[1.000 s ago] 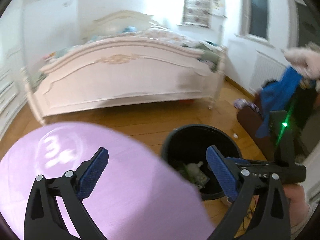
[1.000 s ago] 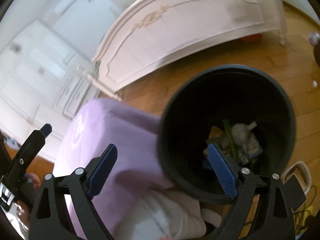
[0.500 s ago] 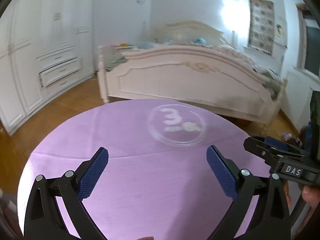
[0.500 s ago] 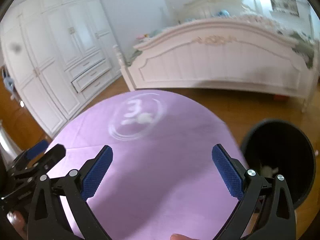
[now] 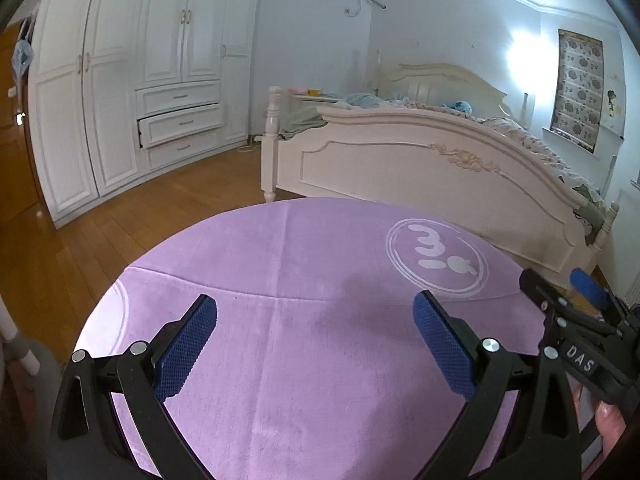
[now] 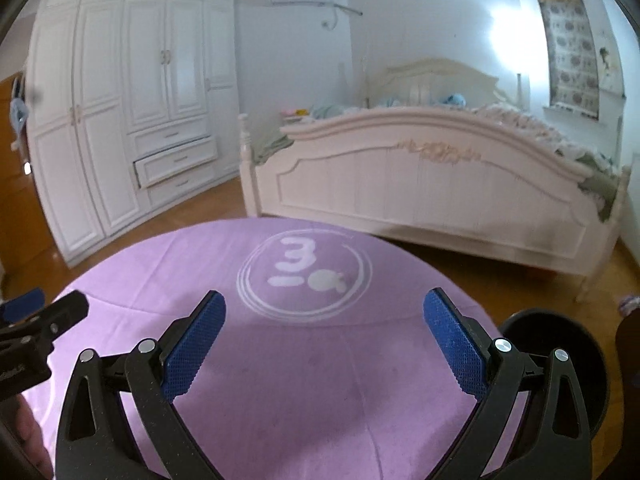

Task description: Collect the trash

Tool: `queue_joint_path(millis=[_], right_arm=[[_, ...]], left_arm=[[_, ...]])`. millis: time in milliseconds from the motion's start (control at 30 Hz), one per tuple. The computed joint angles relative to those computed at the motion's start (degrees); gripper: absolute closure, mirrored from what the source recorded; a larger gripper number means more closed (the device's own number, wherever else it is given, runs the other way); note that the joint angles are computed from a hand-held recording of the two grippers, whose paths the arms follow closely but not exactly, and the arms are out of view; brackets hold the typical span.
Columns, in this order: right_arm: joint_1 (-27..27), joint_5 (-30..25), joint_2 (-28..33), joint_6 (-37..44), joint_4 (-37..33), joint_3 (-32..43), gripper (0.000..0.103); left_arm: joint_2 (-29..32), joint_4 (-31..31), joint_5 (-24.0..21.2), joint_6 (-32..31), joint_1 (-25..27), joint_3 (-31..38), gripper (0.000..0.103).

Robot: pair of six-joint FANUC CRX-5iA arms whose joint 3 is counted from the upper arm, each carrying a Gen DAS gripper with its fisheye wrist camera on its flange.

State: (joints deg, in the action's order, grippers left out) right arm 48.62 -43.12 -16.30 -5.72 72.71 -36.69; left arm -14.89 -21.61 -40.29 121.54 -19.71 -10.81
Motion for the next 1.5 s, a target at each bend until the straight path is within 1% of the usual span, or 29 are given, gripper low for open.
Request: queue_joint_path(millis=[33,200,400,667,1000,1267,1367,1433,1500], right_arm=[[-0.2,-0.2,-0.2,-1.6,2.0,-0.6,0.005],[-0.2,-1.2,-0.7,-5.0,7.3,-2.1,0.005],[0.1,-1.9,-1.7,-6.6,9.8,-3.2,0.005],[-0.5,-1.0,-3.1,-8.7,11.3,-4.4,0.005],[0.1,-1.8,-3.7,-10.3,12.1,-5.1,0.005],[0.5,-2.2,-3.8,-10.7,12.3,-5.1,0.005],[0.7,-2.4,-3.9,-10.9,12.3,-5.1,0.005],[0.8,-2.5,-3.9,-10.9,12.3,-5.1,0.005],[0.7,-2.4,-3.9,-10.9,12.4,-5.2,0.005]], left_arm=[[-0.2,0.6,0.4,-0.8,0.4,-0.4,0.005],[-1.9,2.3,2.2,-3.3,1.2,-2.7,0.005],[-2.1,1.3,2.2,-2.7,0.8,-2.9,0.005],[-2.0,1.0,1.9,-2.9,0.5,-2.9,0.005],[-2.2,0.9,1.7,-3.2,0.6,-3.1,0.005],[-2.4,2.6,2.3,-5.2,1.6,-3.8,0.005],[-2.6,3.3,3.2,-6.2,2.0,-4.2,0.005],[-3.6,4.2,5.2,-6.9,2.5,-5.5,0.005],[-4.3,2.9,6.1,-6.3,2.1,-5.9,0.005]])
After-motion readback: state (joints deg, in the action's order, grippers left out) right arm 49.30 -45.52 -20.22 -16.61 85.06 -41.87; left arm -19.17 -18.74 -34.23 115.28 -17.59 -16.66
